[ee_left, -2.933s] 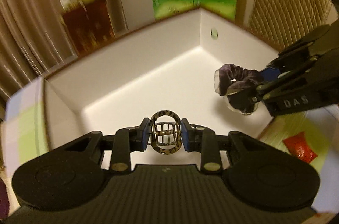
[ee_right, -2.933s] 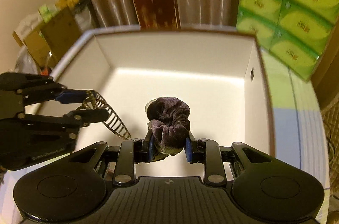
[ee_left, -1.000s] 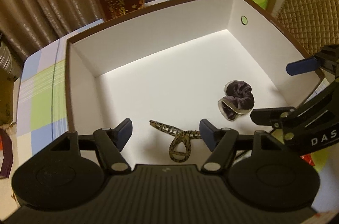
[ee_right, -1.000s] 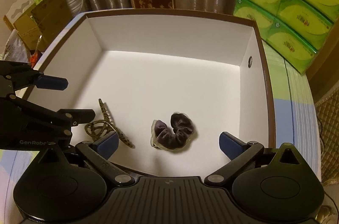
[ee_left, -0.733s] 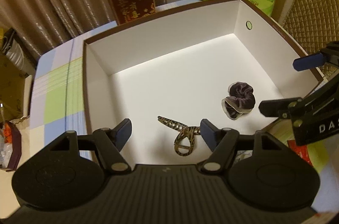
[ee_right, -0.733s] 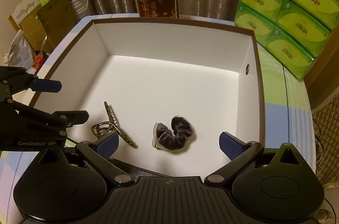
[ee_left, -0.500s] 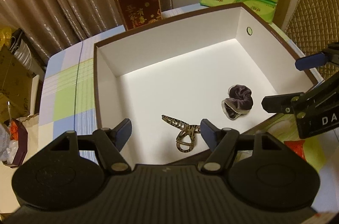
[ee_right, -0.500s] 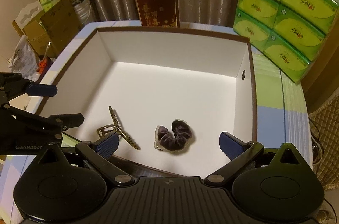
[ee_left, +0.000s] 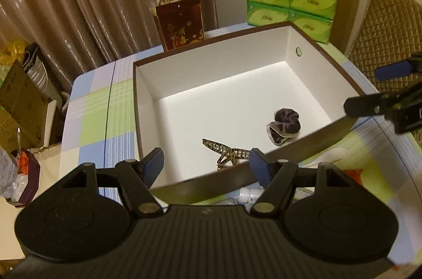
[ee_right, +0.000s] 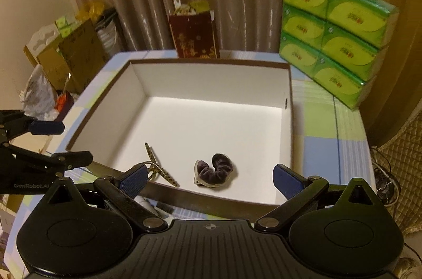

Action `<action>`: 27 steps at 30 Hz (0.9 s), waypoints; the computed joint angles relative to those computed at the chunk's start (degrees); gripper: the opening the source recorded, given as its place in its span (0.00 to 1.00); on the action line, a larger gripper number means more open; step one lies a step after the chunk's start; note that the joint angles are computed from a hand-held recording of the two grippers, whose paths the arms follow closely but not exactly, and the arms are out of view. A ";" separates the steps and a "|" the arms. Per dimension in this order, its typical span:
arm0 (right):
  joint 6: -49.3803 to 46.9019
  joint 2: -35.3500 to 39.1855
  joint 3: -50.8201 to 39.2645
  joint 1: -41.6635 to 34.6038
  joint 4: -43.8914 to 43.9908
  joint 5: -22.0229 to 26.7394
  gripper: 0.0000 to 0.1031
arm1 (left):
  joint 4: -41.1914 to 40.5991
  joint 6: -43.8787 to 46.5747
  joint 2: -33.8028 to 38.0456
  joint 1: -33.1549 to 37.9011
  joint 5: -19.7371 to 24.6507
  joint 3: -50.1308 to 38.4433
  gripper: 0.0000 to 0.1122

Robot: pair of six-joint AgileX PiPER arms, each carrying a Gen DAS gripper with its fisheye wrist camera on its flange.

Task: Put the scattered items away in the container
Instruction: 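Withdraw both tools from the box back toward the remaining items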

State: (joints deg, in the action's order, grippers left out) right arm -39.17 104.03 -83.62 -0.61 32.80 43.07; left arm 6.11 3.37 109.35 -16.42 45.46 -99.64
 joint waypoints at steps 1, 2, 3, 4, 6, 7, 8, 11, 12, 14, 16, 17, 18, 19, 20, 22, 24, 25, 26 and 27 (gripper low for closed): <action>-1.25 -1.26 1.61 -0.53 1.10 -0.59 0.96 | -0.06 -0.01 -1.78 0.09 -1.54 2.59 0.61; -2.52 -2.54 3.33 -1.06 2.20 -1.18 0.96 | -0.23 0.20 -3.45 0.21 -3.10 5.10 0.61; -3.69 -3.73 4.96 -1.56 3.15 -1.70 0.96 | -0.20 0.24 -5.07 0.29 -4.49 7.54 0.61; -5.09 -5.02 6.79 -2.12 4.30 -2.28 0.96 | 0.34 -0.24 -6.74 0.28 -5.82 10.08 0.61; -7.59 -7.52 10.31 -3.21 6.21 -3.35 0.96 | 1.21 -1.25 -9.70 0.37 -8.42 14.83 0.61; -8.82 -8.66 11.92 -3.75 7.13 -3.77 0.96 | 1.02 -1.27 -11.12 0.60 -9.64 17.13 0.61; -10.12 -9.74 13.47 -4.27 8.11 -4.06 0.96 | 1.00 -1.50 -12.51 0.79 -10.78 19.39 0.61; -14.26 -13.01 18.34 -5.74 10.80 -4.91 0.96 | 2.41 -3.25 -16.69 1.21 -13.96 26.02 0.61; -15.84 -14.08 20.05 -6.19 11.72 -5.22 0.96 | 4.22 -5.25 -18.09 1.06 -14.93 28.29 0.61; -18.67 -16.19 23.61 -6.94 13.20 -6.06 0.96 | 7.70 -9.31 -20.22 0.54 -16.46 32.14 0.61; -20.30 -17.79 26.78 -7.57 13.78 -6.81 0.96 | 9.82 -11.93 -22.19 0.24 -17.94 35.88 0.61; -20.48 -18.64 28.47 -7.76 13.69 -7.23 0.96 | 10.19 -12.61 -22.93 0.12 -18.55 37.45 0.61; -20.68 -19.36 30.07 -7.99 13.72 -7.58 0.96 | 9.96 -12.87 -23.52 0.04 -19.18 38.90 0.61; -20.74 -19.73 31.36 -8.22 13.77 -7.68 0.96 | 9.08 -12.40 -24.07 0.23 -19.83 40.26 0.60; -20.58 -19.85 32.46 -8.43 13.77 -7.62 0.96 | 8.20 -11.96 -24.14 0.38 -20.33 41.13 0.60; -20.11 -19.64 34.17 -8.81 13.53 -7.57 0.95 | 8.64 -13.12 -23.73 0.26 -20.99 42.51 0.60; -18.98 -19.19 35.54 -8.58 12.57 -8.44 0.95 | 10.76 -15.58 -23.16 -0.14 -21.83 43.59 0.60; -18.70 -18.92 36.06 -8.57 12.42 -8.89 0.95 | 11.21 -16.10 -22.84 -0.20 -22.20 43.99 0.60; -18.70 -18.53 36.62 -8.62 12.57 -9.34 0.95 | 11.06 -16.14 -22.60 -0.20 -22.62 44.39 0.60; -18.88 -18.18 37.05 -8.77 12.80 -9.65 0.95 | 10.53 -15.80 -22.30 -0.13 -23.04 44.68 0.60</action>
